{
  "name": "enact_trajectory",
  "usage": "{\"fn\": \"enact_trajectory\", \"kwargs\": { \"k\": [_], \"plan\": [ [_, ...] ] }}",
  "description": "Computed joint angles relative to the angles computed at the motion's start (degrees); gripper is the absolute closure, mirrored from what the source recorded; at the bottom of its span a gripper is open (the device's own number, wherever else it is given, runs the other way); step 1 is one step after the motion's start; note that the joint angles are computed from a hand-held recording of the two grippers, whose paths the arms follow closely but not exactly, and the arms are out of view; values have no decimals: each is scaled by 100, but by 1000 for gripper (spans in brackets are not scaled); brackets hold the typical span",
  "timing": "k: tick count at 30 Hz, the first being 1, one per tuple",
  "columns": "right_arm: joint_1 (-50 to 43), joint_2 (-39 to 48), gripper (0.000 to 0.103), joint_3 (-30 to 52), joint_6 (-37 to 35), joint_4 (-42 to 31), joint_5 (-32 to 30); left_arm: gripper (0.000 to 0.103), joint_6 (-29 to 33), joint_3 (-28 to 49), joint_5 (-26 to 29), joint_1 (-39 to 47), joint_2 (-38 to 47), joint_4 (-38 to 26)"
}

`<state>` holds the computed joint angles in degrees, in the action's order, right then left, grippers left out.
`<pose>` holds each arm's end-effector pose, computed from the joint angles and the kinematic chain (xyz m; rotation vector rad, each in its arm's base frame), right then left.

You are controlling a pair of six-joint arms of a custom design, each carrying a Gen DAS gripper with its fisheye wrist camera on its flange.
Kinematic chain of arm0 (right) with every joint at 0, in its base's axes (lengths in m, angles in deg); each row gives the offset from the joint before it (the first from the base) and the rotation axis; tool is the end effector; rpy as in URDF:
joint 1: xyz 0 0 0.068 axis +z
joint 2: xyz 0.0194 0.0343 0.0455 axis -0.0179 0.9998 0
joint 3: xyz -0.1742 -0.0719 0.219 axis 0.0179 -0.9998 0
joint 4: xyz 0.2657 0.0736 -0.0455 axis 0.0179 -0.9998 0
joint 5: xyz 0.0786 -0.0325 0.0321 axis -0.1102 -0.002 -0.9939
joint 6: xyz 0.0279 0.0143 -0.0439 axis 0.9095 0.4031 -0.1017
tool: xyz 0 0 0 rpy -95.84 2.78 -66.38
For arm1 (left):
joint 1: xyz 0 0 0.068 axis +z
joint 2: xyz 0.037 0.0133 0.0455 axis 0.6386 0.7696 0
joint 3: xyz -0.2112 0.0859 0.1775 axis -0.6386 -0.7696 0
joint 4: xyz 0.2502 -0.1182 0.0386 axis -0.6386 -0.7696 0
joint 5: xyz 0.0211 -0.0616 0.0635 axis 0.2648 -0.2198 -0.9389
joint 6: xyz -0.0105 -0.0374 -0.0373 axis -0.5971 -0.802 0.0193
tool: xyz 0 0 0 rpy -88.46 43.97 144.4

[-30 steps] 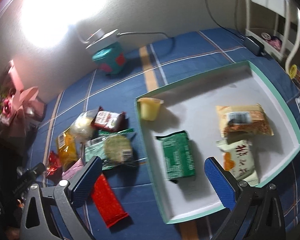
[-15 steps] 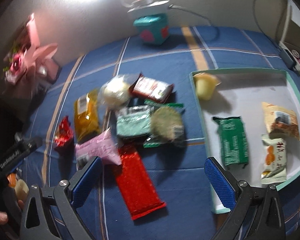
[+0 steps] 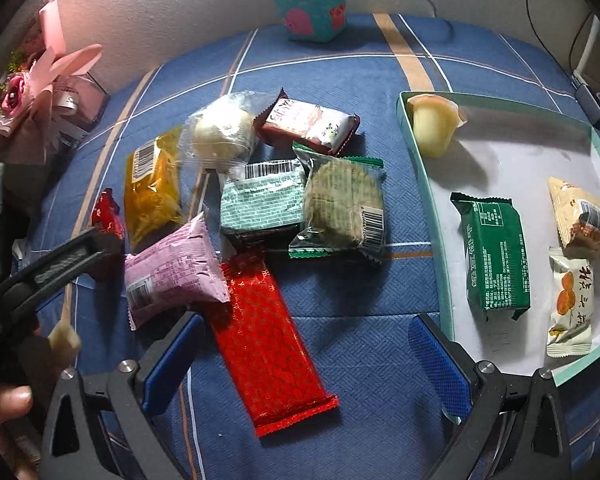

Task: Organize snacks
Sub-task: 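Lower the left tool onto the pink bag while the right tool lowers onto the red foil bar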

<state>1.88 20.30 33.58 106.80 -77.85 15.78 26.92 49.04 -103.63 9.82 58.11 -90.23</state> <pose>0.2369 0.0165 0.2935 0.3211 2.8056 0.2520 0.3060 -0.1638 0.2816 -0.2684 2.8018 0.1920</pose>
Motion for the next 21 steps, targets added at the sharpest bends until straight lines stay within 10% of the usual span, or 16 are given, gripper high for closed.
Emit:
{"fn": "enact_trajectory", "kwargs": {
  "k": [21],
  "plan": [
    [710,308,0,-432,232,298,209,1,-511,-508,646,-163,-565,-443]
  ]
}}
